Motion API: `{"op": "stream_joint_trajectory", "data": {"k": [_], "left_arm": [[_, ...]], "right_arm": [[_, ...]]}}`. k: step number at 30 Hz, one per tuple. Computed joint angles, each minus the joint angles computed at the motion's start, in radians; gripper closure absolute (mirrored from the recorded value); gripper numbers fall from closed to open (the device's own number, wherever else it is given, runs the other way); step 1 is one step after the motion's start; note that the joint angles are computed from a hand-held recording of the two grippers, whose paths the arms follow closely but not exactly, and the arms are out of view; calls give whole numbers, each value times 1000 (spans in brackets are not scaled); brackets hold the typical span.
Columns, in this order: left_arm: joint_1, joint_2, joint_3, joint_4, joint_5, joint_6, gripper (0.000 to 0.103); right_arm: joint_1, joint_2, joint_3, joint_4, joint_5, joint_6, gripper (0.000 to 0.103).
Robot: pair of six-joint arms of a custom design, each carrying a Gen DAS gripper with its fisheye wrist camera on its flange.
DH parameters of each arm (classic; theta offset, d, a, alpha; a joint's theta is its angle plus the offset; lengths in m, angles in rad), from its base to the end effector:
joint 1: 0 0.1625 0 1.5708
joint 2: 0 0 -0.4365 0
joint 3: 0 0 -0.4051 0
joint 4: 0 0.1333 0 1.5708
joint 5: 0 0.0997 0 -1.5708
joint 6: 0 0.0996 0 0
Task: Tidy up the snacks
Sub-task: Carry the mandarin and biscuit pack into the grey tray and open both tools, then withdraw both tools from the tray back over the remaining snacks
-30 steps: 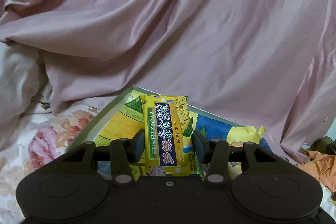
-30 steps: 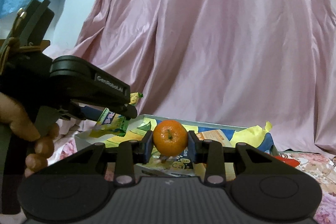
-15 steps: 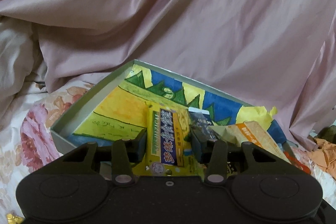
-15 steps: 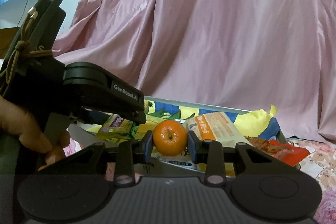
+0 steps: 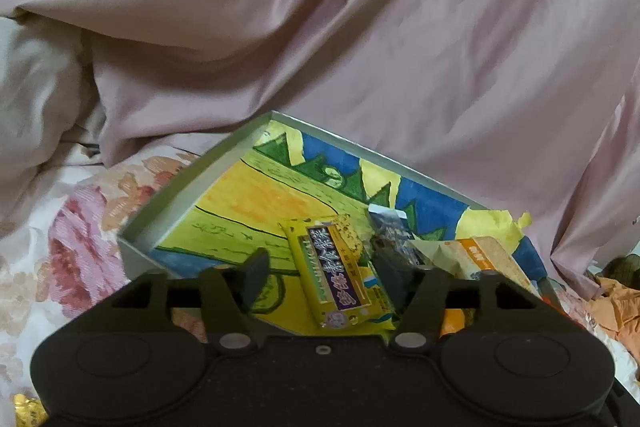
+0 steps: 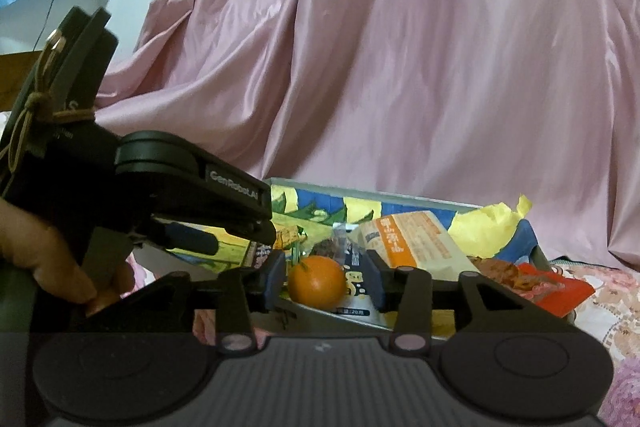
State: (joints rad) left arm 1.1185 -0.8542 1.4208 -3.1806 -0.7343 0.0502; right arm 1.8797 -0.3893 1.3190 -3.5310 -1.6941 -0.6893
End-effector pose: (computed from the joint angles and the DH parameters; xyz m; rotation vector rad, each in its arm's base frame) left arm -0.1354 -0.7529 0.3267 0.0026 2.2217 -1.4032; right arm 0.3531 -0.7083 0.0382 1.1205 -2.2380 1.3617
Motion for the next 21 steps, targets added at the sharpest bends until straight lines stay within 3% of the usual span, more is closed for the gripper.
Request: {"op": "stream_joint_trajectory", "data": {"k": [4, 8, 9, 17, 21], "left_arm": [[-14, -15, 30, -75, 22, 30, 16], [-31, -31, 50, -127, 58, 56, 1], [-36, -35, 58, -149, 66, 67, 1], [-82, -85, 146, -290, 115, 153, 1], [-108, -110, 203, -368, 144, 219, 1]], "right_arm": [[0, -5, 7, -12, 12, -2, 46], [1, -15, 24, -35, 30, 0, 28], [2, -18, 28, -43, 36, 1, 21], [13, -51, 88, -127, 68, 0, 1], [21, -74, 134, -180, 66, -7, 0]]}}
